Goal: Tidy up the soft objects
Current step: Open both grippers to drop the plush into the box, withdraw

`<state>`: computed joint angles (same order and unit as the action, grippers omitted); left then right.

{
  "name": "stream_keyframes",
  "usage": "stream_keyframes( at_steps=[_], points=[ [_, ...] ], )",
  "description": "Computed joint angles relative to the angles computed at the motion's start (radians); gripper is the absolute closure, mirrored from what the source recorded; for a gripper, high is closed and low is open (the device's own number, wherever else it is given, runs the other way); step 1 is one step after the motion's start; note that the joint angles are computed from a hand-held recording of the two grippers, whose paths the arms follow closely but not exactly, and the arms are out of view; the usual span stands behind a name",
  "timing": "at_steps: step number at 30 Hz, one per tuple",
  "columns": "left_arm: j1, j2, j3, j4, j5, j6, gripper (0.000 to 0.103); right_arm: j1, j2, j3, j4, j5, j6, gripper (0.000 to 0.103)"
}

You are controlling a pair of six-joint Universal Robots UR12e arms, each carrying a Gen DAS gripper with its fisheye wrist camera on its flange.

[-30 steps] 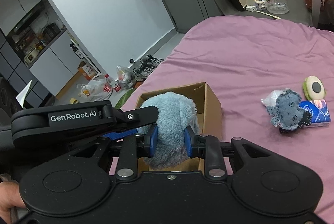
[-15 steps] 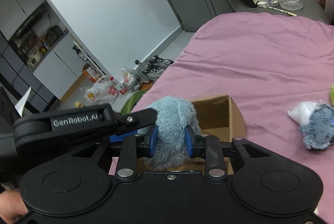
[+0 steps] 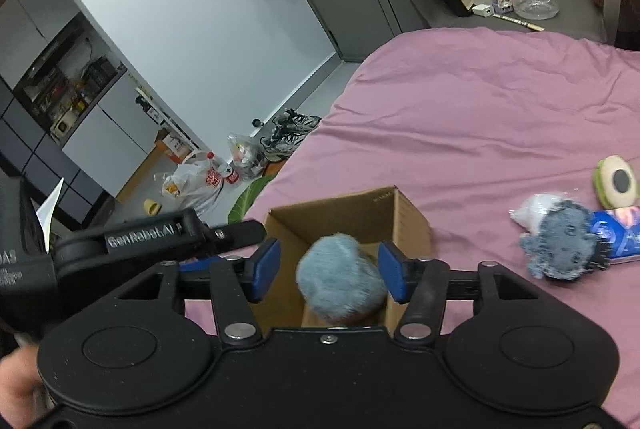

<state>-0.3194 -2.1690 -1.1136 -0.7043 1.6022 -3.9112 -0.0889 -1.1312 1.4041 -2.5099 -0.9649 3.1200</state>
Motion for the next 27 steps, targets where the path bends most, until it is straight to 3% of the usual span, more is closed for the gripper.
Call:
stream_keyframes(
  at_steps=[4,7,14,18,23,27],
  points=[
    [-0.018,0.004,0.015,-0.026,0.039,0.006,0.025,-0.020,-0.029,0.030,-0.002,-0.011,-0.011,0.043],
    [-0.033,0.004,0.032,-0.050,0.066,0.013,0.021,-0.036,-0.054,0.058,-0.020,-0.019,-0.020,0.038],
    [-0.070,0.007,0.057,-0.086,0.115,0.047,0.016,-0.083,-0.102,0.109,-0.040,-0.002,-0.018,0.034],
    [-0.091,0.008,0.073,-0.112,0.140,0.052,0.015,-0.105,-0.126,0.136,-0.069,-0.007,-0.016,0.019],
    [-0.116,0.012,0.078,-0.094,0.171,0.099,0.013,-0.137,-0.152,0.159,-0.079,0.018,-0.010,0.007],
    [-0.133,0.013,0.098,-0.122,0.178,0.112,0.005,-0.159,-0.168,0.172,-0.091,0.021,-0.008,0.005]
  ],
)
